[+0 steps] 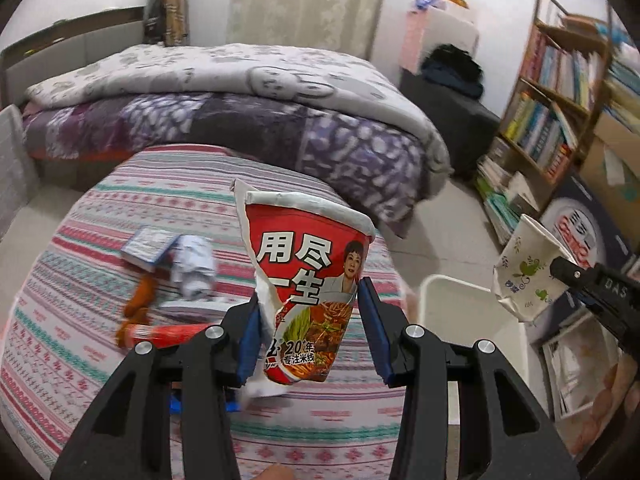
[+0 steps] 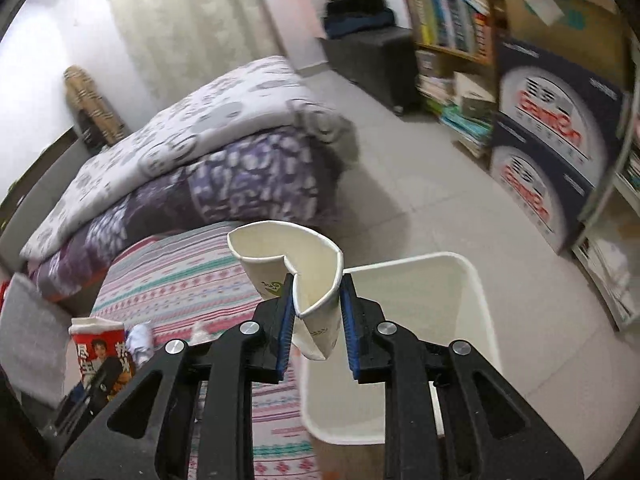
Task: Collect trash
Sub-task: 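Carry both cups to the white bin and open both tools to drop them, then grasp the red beef noodle bag with the left tool while the right tool grasps the crumpled tissue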
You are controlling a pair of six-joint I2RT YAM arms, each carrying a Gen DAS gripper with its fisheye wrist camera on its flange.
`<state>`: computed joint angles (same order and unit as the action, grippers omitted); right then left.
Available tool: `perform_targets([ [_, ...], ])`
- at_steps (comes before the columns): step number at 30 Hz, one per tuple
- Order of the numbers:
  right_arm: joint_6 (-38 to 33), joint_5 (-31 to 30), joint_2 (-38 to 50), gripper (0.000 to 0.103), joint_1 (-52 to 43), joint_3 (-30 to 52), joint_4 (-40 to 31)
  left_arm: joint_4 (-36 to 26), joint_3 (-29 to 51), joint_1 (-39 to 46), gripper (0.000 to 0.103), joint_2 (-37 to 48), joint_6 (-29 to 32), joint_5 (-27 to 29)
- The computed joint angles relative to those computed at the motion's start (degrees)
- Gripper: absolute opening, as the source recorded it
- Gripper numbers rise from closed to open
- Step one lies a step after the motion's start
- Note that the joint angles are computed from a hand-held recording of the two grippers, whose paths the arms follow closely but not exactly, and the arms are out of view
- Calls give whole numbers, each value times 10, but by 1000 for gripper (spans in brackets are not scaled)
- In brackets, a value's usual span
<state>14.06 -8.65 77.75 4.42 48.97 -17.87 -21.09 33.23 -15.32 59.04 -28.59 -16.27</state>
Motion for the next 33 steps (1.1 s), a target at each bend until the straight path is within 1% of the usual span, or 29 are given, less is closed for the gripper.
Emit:
perform_targets([
  [2, -1, -7, 9, 29, -32, 8, -15, 10, 12, -33, 45, 26, -12, -5],
  [3, -3, -11, 9, 30, -45, 9, -20, 16, 20, -50, 45, 43, -18, -7],
  [4, -5, -16, 11, 35, -60, 11, -25, 22, 28, -67, 45, 61, -23, -7],
  [5, -6, -19, 12, 47, -74, 12, -26, 25, 32, -79, 45, 71, -28, -9],
  [7, -6, -17, 9, 59, -96, 12, -22, 33, 48, -101, 45, 104, -34, -1],
  [9, -8, -19, 7, 61, -114, 13, -17, 40, 63, -124, 45, 136, -40, 2],
  [11, -5, -29, 8, 67, -134, 16, -14, 45, 76, -146, 45, 165, -43, 0],
  [14, 4, -39, 15, 73, -158, 25, -12, 47, 107, -166, 45, 215, -35, 14],
  [16, 7, -47, 19, 74, -174, 30, -12, 43, 126, -177, 45, 234, -31, 17],
  [20, 16, -45, 18, 80, -191, 31, -7, 42, 160, -188, 46, 260, -11, 34],
  [23, 22, -37, 16, 84, -196, 27, 2, 57, 171, -191, 53, 277, -5, 51],
  [25, 23, -31, 13, 85, -196, 23, 6, 69, 174, -191, 72, 289, -12, 59],
  [26, 24, -30, 11, 87, -195, 21, 8, 74, 173, -189, 74, 292, -14, 62],
  [28, 28, -21, 4, 91, -189, 13, 17, 79, 172, -186, 74, 296, -15, 64],
  [30, 26, -10, -2, 91, -178, 8, 22, 77, 168, -183, 75, 293, -14, 63],
  [33, 24, 4, -9, 94, -159, 1, 27, 69, 157, -175, 78, 278, -14, 60],
])
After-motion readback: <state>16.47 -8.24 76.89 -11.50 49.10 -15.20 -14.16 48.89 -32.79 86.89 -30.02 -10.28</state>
